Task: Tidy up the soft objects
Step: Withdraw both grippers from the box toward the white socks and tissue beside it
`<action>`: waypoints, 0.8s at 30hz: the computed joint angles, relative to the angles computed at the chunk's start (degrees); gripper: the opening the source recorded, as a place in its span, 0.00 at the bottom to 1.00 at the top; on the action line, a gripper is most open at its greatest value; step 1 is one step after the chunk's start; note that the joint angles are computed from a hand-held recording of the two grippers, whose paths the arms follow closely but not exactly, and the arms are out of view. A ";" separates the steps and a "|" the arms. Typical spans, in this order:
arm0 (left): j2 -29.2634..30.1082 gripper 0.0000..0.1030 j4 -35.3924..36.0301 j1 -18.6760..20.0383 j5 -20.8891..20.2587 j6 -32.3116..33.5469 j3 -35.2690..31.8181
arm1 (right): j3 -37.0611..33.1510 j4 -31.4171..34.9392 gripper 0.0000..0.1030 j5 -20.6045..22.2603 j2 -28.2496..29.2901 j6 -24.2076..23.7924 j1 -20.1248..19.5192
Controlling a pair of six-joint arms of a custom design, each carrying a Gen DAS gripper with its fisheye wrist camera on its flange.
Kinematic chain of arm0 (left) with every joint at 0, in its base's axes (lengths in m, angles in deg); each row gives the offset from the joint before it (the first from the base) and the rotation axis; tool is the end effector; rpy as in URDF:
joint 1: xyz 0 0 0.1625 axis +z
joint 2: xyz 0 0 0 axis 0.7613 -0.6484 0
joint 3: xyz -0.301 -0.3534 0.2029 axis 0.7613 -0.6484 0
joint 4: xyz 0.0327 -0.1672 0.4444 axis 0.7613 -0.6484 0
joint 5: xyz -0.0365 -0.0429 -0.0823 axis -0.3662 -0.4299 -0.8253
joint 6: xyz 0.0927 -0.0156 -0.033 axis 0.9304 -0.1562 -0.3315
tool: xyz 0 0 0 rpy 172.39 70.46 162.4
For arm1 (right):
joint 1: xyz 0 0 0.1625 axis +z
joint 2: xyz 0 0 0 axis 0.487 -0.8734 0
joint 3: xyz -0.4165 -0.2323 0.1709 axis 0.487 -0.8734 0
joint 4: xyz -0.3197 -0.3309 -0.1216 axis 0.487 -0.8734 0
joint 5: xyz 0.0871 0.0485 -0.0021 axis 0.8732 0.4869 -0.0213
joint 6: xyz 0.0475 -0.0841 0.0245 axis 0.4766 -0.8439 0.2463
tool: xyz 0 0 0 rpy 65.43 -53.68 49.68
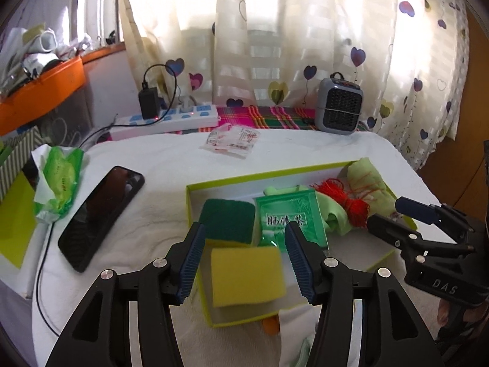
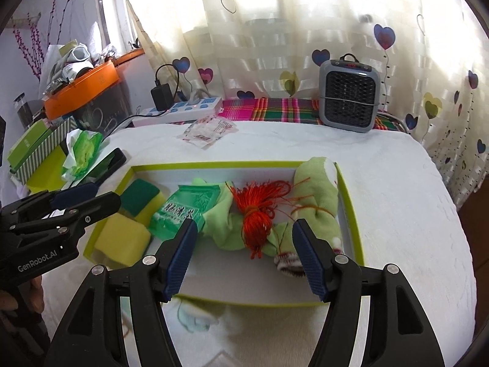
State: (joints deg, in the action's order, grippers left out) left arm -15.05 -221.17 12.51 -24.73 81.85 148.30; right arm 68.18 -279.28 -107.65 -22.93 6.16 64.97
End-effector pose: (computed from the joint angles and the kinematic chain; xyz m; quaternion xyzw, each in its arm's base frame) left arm -0.2029 -0.7721 0.0771 0.3398 0.8677 -0.2782 0.2327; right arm 0.1324 -0.7150 0.1410 0.1008 -0.8554 0.3905 0.3249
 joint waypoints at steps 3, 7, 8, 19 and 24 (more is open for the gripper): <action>-0.80 0.52 -2.63 0.03 0.51 1.10 1.98 | 1.35 -1.66 0.63 -0.02 -0.36 -0.04 0.14; -2.16 0.52 -3.75 0.38 1.05 0.21 3.94 | 3.21 -4.87 0.63 -0.46 -0.64 0.05 0.21; -2.44 0.52 -4.29 0.50 0.89 0.07 4.41 | 3.90 -5.64 0.63 -0.16 -0.84 0.27 0.08; -6.04 0.51 -1.45 2.47 -3.65 -6.29 8.53 | 9.64 -7.96 0.63 1.37 -2.85 2.22 -1.04; -6.52 0.51 -3.81 2.29 -1.29 -5.55 10.49 | 11.56 -8.51 0.63 1.25 -3.46 2.24 -1.35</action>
State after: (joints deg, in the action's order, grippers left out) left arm -21.58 -224.98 14.80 -26.02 76.30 158.79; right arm 79.74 -287.79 -106.40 -26.38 8.40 63.63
